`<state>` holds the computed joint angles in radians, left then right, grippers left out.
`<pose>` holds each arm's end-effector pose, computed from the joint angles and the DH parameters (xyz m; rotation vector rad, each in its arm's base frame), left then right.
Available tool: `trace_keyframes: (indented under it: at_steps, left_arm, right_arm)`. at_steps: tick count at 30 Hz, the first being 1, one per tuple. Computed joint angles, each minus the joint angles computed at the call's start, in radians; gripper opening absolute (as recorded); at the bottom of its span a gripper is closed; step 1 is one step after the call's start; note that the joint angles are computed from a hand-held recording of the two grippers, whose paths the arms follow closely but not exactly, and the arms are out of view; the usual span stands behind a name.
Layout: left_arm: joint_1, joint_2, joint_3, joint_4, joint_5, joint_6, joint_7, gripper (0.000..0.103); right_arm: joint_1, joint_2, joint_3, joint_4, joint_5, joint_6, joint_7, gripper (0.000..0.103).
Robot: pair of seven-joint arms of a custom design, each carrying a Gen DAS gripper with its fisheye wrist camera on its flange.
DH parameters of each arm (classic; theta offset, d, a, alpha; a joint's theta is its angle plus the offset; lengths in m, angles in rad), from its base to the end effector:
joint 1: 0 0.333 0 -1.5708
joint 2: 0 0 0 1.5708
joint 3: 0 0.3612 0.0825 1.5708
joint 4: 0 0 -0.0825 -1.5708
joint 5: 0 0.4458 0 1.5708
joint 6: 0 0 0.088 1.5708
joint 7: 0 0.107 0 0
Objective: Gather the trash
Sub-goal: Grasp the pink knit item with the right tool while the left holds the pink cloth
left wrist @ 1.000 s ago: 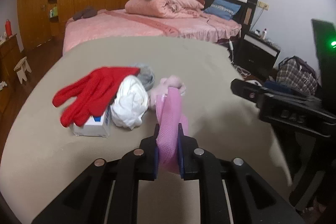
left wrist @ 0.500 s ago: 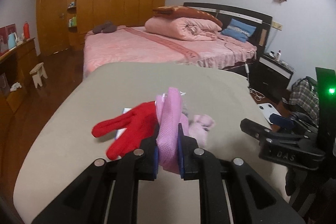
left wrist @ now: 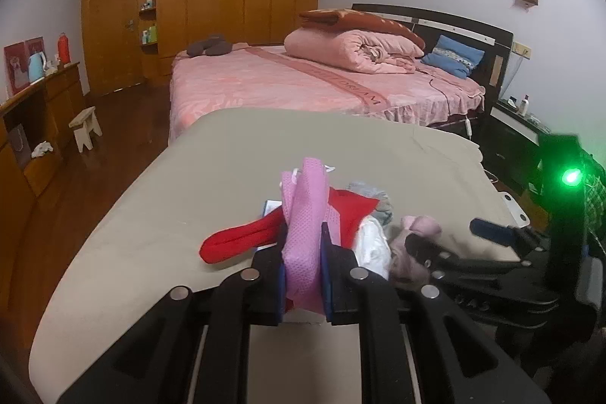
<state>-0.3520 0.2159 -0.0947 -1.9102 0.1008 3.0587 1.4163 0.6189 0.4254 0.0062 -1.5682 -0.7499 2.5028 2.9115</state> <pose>0.6466 -0.3128 0.5106 -1.3852 2.0362 -1.0748 0.6406 0.4671 0.4681 -1.5559 1.9379 -0.6222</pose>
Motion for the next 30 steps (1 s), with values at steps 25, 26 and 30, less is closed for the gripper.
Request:
trace_keyframes:
  at_steps: [25,26,30]
  left_arm:
    - [0.009,-0.044,-0.038,-0.035,-0.047,0.032,0.051,0.015]
    - [0.010,-0.048,-0.044,-0.036,-0.052,0.033,0.057,0.015]
    - [0.016,-0.068,-0.074,-0.044,-0.079,0.036,0.090,0.015]
  right_arm:
    - [0.000,-0.169,0.005,-0.162,-0.065,0.096,0.063,0.038]
    - [-0.007,-0.181,0.011,-0.173,-0.081,0.092,0.075,0.038]
    - [-0.031,-0.247,0.040,-0.225,-0.144,0.066,0.130,0.039]
